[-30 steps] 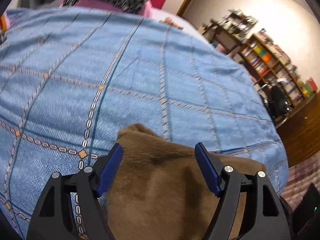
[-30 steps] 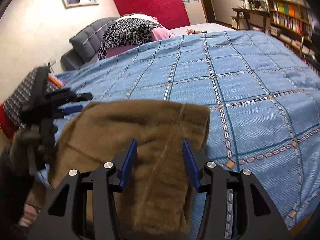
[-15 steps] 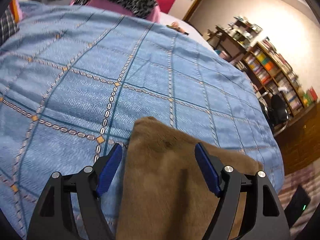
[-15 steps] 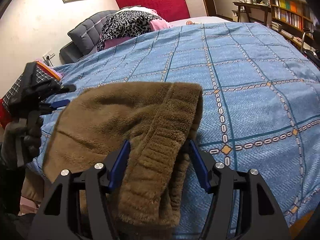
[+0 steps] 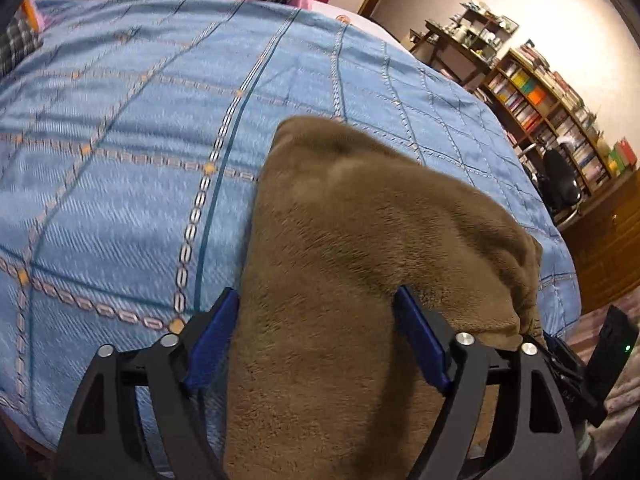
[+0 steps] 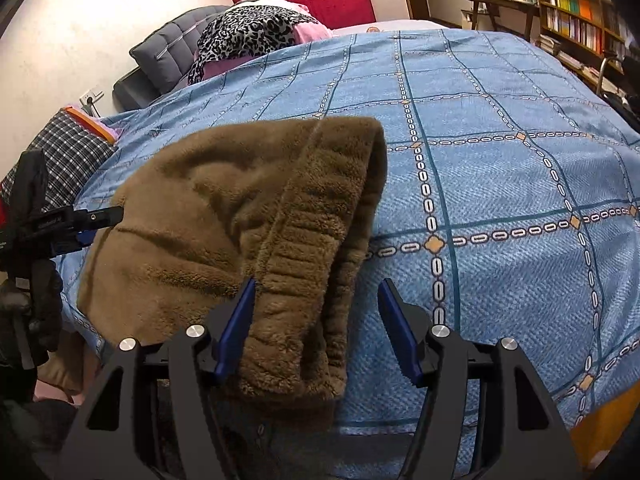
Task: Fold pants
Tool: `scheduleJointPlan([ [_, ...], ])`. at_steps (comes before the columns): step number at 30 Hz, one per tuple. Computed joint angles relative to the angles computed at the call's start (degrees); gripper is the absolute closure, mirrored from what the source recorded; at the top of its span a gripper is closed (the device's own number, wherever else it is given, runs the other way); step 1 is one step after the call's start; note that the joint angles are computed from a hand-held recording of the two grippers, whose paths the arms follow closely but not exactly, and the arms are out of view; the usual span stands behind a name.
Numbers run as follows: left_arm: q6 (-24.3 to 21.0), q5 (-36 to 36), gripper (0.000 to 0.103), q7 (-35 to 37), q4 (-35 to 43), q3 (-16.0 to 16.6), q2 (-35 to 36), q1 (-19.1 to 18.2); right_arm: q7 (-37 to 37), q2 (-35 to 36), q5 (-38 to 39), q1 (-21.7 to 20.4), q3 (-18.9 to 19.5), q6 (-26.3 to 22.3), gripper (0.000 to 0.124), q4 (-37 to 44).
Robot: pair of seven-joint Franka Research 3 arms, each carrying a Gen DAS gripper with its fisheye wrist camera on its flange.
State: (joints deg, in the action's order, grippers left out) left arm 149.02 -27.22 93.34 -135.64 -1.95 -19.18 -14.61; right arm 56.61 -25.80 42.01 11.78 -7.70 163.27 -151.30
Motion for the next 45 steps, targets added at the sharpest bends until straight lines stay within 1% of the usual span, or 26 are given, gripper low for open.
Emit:
scheduleJointPlan([
  [3,0.0,-2.5,0.02,1.4,-0.7,1.0,-0.5,-0.6,-0.7,-0.1,1.4,0.4,-1.2,-1.5,0.056,0.2],
  [6,0.1,-1.1,0.021,1.5,-1.1,0.4,-1.5,-0.1,-0.7,-0.3,1.4,-0.1,-0.9,-2.0,0.056,0.4],
  [12,0.0,1.2,0.021,0.7,-1.9,0.7,-3.8,0.0,-1.8,-1.5,4.4,0.2,-2.3,-4.1,0.056,1.7],
  [15,-0.3,4.3,0.021,-1.0,-1.6,-0.2,-4.0,0.7,-0.8,-1.3,4.8,-0.8,-2.0,-5.5,0.054,2.6],
  [18,-0.1,8.4,0.021,-3.0,-1.2,-1.4,-3.9,1.4,1.9,-0.6,3.8,-2.5,-0.9,-6.4,0.054,3.5],
  [27,0.4,13.7,0.021,-4.1,-1.2,-1.6,-3.6,0.8,2.3,0.1,5.0,-2.1,-0.6,-6.4,0.054,4.8],
  [30,0.4,13.3,0.021,-3.0,-1.3,-0.9,-3.9,-0.2,2.3,0.8,5.7,-1.8,-0.7,-6.8,0.053,5.4],
  [32,0.4,13.1,0.017,-2.4,-1.3,-0.7,-4.0,-0.6,2.1,1.4,6.5,-1.6,-1.0,-7.4,0.05,6.0],
  [33,0.4,13.1,0.017,-2.1,-1.3,-0.7,-4.0,-0.7,1.9,1.7,6.9,-1.5,-1.0,-7.5,0.047,6.3],
  [37,0.5,13.1,0.017,-1.5,-1.4,-0.7,-4.1,-1.0,1.4,3.2,8.1,-1.7,-1.0,-7.9,0.046,7.3],
  [41,0.3,12.4,0.016,-0.4,-1.0,-0.3,-3.2,-1.4,0.1,5.7,12.1,-1.8,-2.2,-10.9,0.046,9.2],
  [43,-0.6,9.4,0.014,2.8,-0.4,1.3,-2.4,-2.7,-0.9,7.7,14.7,-2.4,-2.7,-13.3,0.045,10.8],
  [45,-1.6,6.0,0.013,5.0,0.2,2.2,-1.5,-3.2,-1.1,9.5,16.2,-3.5,-2.4,-14.9,0.037,12.0],
])
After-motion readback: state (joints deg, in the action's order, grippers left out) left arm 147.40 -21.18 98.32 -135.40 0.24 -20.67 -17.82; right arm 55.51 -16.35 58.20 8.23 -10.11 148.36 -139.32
